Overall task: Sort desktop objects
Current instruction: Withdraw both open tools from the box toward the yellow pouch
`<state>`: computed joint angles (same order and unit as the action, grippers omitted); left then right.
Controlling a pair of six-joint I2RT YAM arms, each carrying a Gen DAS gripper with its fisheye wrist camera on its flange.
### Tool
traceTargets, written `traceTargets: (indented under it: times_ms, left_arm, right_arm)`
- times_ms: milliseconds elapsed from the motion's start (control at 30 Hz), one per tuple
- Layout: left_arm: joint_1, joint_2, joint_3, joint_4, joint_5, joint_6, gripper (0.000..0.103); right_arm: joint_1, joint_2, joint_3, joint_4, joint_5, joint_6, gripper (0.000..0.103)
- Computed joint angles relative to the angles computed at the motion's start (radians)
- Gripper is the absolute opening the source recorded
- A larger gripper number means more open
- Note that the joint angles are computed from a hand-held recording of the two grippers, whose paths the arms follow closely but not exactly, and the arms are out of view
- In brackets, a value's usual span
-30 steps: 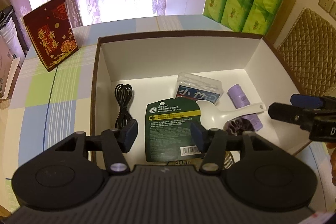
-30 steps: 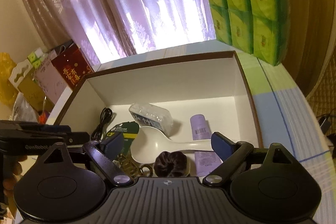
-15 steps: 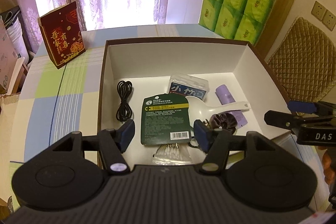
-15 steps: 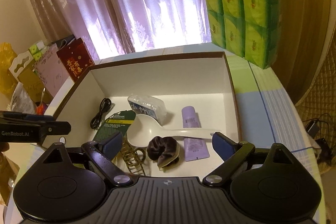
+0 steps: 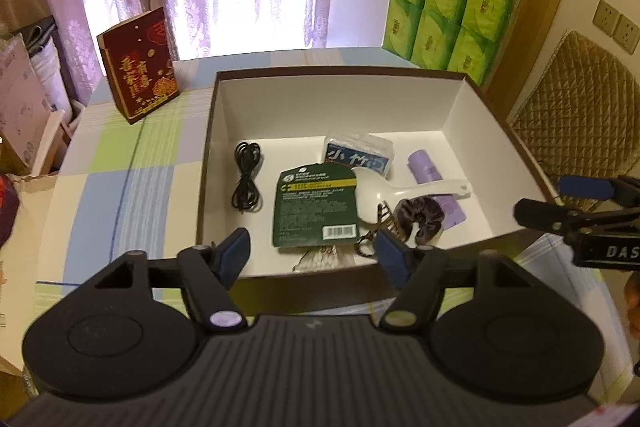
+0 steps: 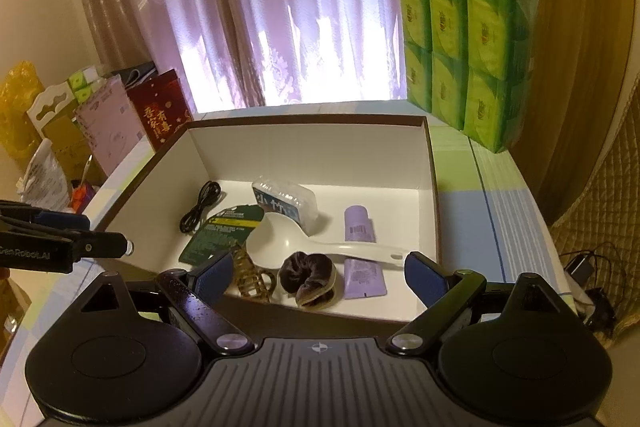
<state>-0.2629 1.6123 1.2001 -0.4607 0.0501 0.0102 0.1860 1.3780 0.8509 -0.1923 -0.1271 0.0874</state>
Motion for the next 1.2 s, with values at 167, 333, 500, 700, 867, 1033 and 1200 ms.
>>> traceTargets:
  times_ms: [167,333,500,700,867,1033,1200]
  left_arm:
    - [-0.006,-0.045,-0.062,0.0,-0.002,-0.01,0.066]
    - [-0.015,-0.101,-0.139,-0.002,0.01,-0.014,0.066]
    - [-0.026,-0.151,-0.22,-0.005,0.004,-0.009,0.066]
    - [-0.023,-0.178,-0.302,-0.007,0.01,-0.01,0.066]
    - [-0.024,-0.188,-0.36,-0.005,0.024,-0.016,0.066]
    - [-0.019,-0.199,-0.401,-0.006,0.029,-0.008,0.065]
    - [0.003,-0.204,-0.425,-0.013,0.029,-0.002,0.065]
  right_arm:
    - [-0.017,-0.053,-0.049,-0.014,-0.017,-0.011,0.09]
    - [-0.034,-0.107,-0.104,-0.03,-0.033,-0.017,0.09]
    - [-0.059,-0.156,-0.163,-0.057,-0.058,-0.033,0.09]
    - [-0.078,-0.205,-0.242,-0.09,-0.069,-0.07,0.09]
    - [-0.102,-0.229,-0.299,-0.111,-0.082,-0.086,0.09]
    - [-0.124,-0.235,-0.335,-0.125,-0.12,-0.072,0.09]
    - [-0.124,-0.216,-0.365,-0.123,-0.189,0.014,0.09]
